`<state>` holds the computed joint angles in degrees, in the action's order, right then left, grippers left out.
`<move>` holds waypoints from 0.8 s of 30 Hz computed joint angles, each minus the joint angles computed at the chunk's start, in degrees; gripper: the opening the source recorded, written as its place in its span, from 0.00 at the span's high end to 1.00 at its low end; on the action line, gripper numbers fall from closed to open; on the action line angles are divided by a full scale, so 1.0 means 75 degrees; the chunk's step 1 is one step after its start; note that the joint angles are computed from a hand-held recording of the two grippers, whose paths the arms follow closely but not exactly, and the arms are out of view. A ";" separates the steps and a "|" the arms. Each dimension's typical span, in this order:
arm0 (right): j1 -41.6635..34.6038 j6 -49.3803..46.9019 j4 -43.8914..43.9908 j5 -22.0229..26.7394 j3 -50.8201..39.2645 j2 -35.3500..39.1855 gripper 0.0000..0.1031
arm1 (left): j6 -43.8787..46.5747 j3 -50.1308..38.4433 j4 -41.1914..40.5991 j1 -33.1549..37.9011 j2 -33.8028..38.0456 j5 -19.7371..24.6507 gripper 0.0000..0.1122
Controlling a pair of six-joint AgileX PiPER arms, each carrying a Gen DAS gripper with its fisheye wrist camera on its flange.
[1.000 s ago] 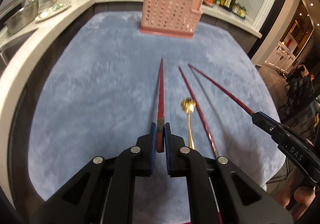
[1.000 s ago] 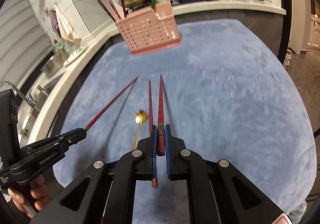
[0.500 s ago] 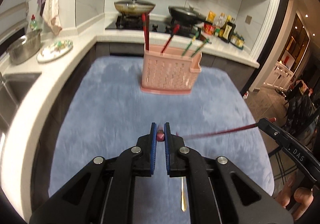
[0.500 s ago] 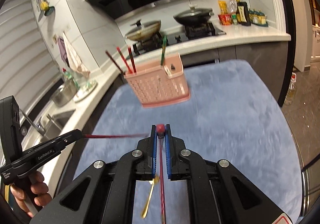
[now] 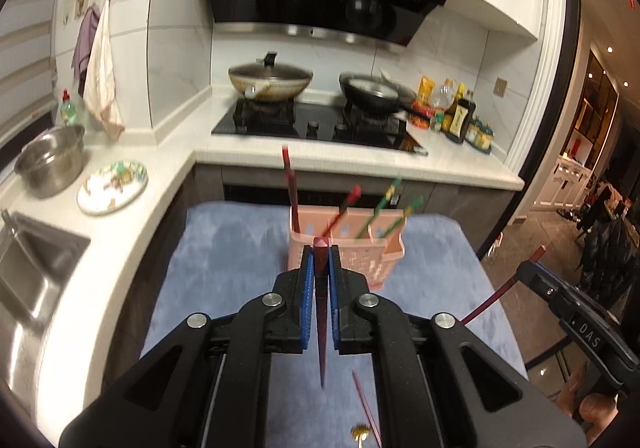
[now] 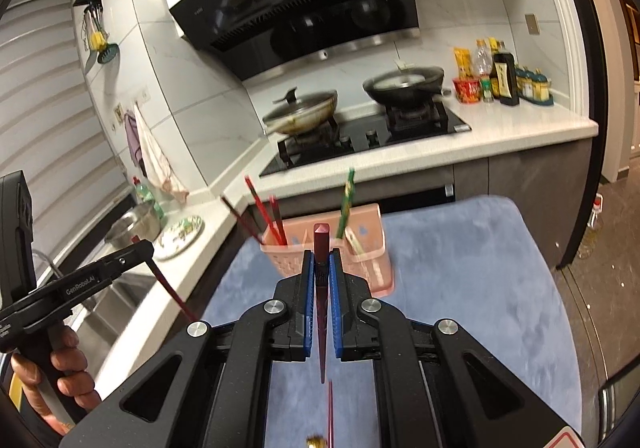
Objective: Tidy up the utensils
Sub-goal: 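Lower both dark-red chopsticks into the pink holder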
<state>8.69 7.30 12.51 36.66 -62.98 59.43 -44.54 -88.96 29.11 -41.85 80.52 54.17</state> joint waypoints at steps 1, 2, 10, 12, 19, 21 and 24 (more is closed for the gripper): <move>-0.0108 -0.0166 0.0181 0.0009 -0.0323 0.0223 0.92 | 0.0175 -0.0371 -0.0063 0.0130 0.0166 0.0038 0.94; -0.0151 -0.0219 0.0249 0.0010 -0.0546 0.0366 0.92 | 0.0317 -0.0710 -0.0109 0.0227 0.0323 0.0086 0.94; -0.0363 0.0030 0.0146 0.0037 -0.2844 0.1898 0.92 | 0.1318 -0.3745 -0.0513 0.0915 0.1842 0.0544 0.94; -0.0384 0.0115 0.0074 0.0060 -0.3284 0.2215 0.92 | 0.1573 -0.4693 -0.0532 0.1031 0.2377 0.0734 0.94; -0.0263 0.0577 -0.0486 0.0241 -0.4745 0.3482 0.92 | 0.2340 -0.7400 -0.0595 0.1207 0.4042 0.1492 0.94; -0.0240 0.0624 -0.0558 0.0247 -0.4891 0.3694 0.92 | 0.2519 -0.8073 -0.0660 0.1277 0.4522 0.1691 0.94; -0.0186 0.0670 -0.0642 0.0240 -0.5014 0.4019 0.92 | 0.2630 -0.8470 -0.0872 0.1395 0.4909 0.1838 0.94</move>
<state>7.30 12.33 7.69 38.46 -100.58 89.57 -24.81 -152.48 22.57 -31.38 117.34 67.96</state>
